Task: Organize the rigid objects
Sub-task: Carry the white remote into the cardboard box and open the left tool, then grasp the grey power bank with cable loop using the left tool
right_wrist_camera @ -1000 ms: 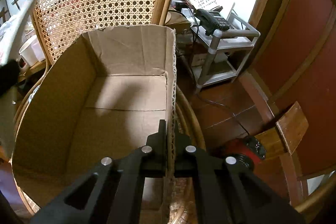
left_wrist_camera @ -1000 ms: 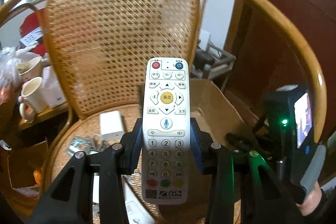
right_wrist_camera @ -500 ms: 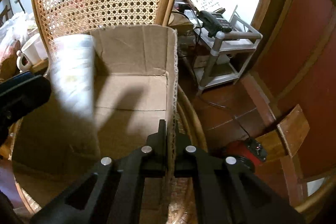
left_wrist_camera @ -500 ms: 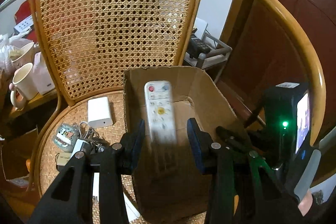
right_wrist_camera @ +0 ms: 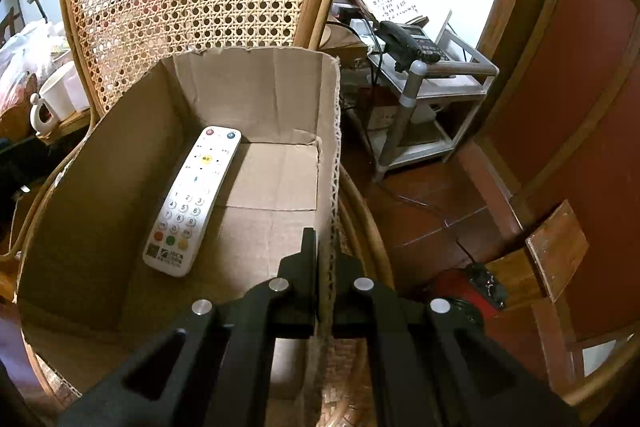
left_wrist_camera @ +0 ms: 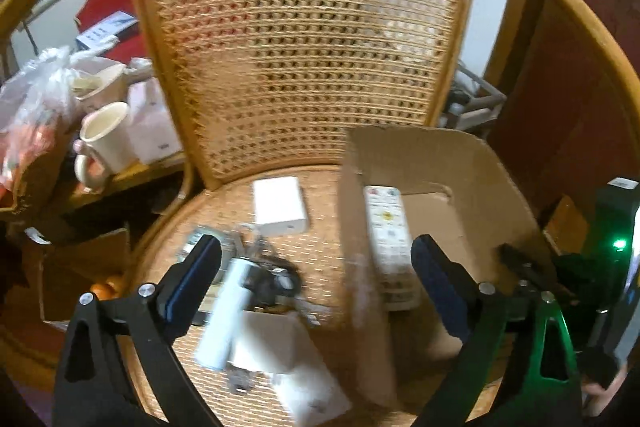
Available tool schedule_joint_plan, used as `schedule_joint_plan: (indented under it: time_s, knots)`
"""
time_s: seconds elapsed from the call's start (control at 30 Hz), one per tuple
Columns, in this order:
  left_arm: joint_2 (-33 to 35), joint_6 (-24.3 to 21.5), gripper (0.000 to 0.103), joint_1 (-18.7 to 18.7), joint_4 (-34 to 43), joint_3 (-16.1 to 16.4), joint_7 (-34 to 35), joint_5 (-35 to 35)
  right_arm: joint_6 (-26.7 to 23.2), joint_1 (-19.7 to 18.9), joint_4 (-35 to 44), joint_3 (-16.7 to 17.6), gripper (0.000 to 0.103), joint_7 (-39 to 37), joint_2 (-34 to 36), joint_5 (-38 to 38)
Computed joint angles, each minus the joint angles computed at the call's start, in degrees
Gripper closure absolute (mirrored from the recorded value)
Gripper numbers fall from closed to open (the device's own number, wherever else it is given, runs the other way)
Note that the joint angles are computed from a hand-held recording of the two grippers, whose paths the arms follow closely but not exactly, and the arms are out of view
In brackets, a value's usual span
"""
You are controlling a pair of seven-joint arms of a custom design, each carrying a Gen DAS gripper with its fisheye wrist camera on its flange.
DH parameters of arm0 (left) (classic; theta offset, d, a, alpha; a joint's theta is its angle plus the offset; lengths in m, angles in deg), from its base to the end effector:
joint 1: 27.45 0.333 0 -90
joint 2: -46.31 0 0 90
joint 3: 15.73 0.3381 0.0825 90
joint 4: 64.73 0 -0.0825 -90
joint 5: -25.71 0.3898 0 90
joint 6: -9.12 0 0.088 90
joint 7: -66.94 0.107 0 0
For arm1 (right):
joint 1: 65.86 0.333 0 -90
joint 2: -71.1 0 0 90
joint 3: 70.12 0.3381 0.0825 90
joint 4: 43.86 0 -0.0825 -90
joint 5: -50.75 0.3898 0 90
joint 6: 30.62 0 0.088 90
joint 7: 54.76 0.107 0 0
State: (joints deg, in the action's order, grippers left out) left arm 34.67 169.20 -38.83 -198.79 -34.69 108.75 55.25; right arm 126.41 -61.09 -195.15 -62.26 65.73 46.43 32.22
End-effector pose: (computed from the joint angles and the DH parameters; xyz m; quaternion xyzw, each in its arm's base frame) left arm 0.4332 -0.2888 0.4980 -0.6152 0.7040 -0.2794 0.2185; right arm 0.4120 0.1070 0.4566 -0.6632 0.6928 -0.2179 0.1809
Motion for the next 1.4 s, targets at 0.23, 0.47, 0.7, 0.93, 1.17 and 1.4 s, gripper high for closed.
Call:
schedule_joint_plan:
  time_s: [0.23,0.47,0.7,0.93,1.17,1.4]
  knots:
    - [0.3,-4.1,0.006,0.8,-0.3,2.9,3.5,-3.7,-0.2,0.0,0.1,0.1,0.098,0.2,0.0,-0.2]
    - [2.8,-7.3,0.006,1.2,-0.2,5.1,8.1,-10.2,-0.2,0.1,0.2,0.0,0.098,0.3,0.1,-0.2]
    - [5.6,-10.6,0.01,0.6,0.9,5.8,13.8,-14.1,-0.4,0.0,0.0,0.2,0.097,0.3,-0.2,-0.7]
    - [7.4,-9.3,0.051,-0.1,0.8,6.5,18.5,-18.6,-0.5,0.0,0.1,0.2,0.097,0.4,0.0,-0.9]
    - [9.1,-6.4,0.067,-0.9,0.3,6.9,26.0,-29.0,-0.6,-0.1,0.1,0.2,0.097,0.4,-0.1,-1.2]
    - [10.5,-6.5,0.072,-1.1,1.2,6.0,21.0,-20.2,-0.7,-0.1,0.2,0.2,0.097,0.4,0.0,-1.4]
